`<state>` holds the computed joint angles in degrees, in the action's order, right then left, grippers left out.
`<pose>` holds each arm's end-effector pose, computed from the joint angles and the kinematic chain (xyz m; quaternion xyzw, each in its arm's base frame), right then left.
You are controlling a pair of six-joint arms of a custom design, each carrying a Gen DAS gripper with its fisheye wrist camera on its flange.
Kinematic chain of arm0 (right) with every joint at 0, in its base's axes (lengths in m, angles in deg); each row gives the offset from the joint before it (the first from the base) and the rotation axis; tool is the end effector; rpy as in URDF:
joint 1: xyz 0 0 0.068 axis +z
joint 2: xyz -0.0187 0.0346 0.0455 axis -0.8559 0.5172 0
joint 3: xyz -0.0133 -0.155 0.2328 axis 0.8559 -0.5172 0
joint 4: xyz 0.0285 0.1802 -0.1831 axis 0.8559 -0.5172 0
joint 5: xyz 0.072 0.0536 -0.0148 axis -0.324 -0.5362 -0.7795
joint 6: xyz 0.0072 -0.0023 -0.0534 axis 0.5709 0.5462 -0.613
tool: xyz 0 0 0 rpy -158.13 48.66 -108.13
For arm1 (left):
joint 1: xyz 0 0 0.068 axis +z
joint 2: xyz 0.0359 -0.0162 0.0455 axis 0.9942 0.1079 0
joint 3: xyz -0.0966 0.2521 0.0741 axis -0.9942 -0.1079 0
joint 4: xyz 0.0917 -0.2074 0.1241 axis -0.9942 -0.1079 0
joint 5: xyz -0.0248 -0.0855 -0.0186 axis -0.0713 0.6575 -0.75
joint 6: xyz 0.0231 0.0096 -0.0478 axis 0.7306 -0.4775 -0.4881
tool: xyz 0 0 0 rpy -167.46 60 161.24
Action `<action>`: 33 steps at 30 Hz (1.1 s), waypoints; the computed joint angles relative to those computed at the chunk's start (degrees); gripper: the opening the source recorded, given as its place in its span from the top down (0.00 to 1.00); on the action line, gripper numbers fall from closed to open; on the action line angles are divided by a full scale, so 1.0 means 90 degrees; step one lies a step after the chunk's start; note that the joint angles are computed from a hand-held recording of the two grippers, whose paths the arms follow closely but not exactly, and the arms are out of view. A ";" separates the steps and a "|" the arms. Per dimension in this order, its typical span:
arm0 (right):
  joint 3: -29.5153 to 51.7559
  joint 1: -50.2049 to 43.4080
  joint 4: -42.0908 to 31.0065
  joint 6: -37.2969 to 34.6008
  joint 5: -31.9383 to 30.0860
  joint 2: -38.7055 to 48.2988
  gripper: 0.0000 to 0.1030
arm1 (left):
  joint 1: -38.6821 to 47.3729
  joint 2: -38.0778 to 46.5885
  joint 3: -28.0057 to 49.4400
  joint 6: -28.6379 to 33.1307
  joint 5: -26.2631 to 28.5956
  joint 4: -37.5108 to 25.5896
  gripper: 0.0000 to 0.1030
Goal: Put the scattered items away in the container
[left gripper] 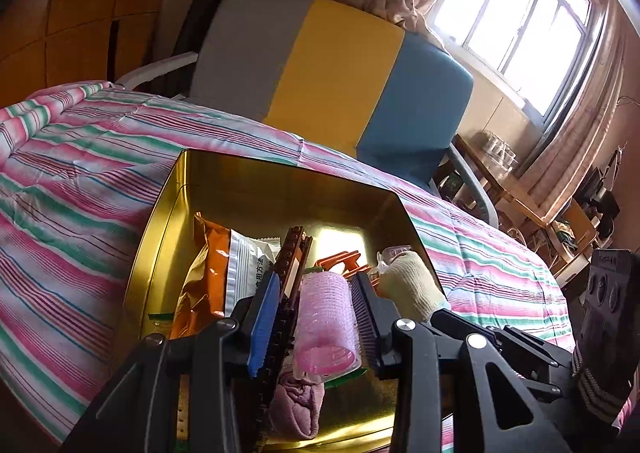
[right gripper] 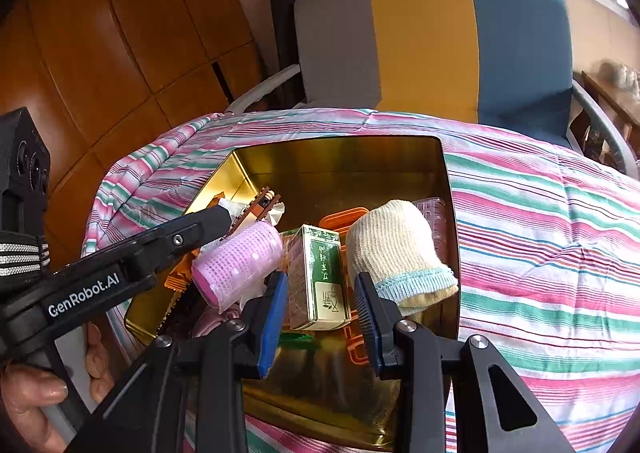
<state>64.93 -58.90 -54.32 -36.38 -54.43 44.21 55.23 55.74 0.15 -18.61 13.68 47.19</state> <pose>0.3354 0.0238 0.1706 -0.4043 0.8293 0.2762 0.2694 0.2073 -0.0934 0.1824 -0.3024 0.8622 -0.0532 0.4029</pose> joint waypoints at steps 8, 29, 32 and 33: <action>-0.0117 -0.0143 -0.0044 -0.0064 -0.0052 -0.0065 0.65 | -0.0849 -0.0234 0.0155 -0.1126 -0.0984 -0.1513 0.42; -0.1743 -0.0581 0.1054 0.0189 0.0512 -0.1548 0.24 | -0.2811 0.1380 0.1804 -0.5077 -0.1490 -0.5589 0.41; -0.1891 -0.0641 0.1196 0.0167 0.0550 -0.1707 0.21 | -0.2990 0.1815 0.2211 -0.5531 -0.1462 -0.6245 0.42; -0.1930 -0.0665 0.1226 0.0146 0.0544 -0.1755 0.21 | -0.3016 0.1974 0.2328 -0.5620 -0.1420 -0.6437 0.43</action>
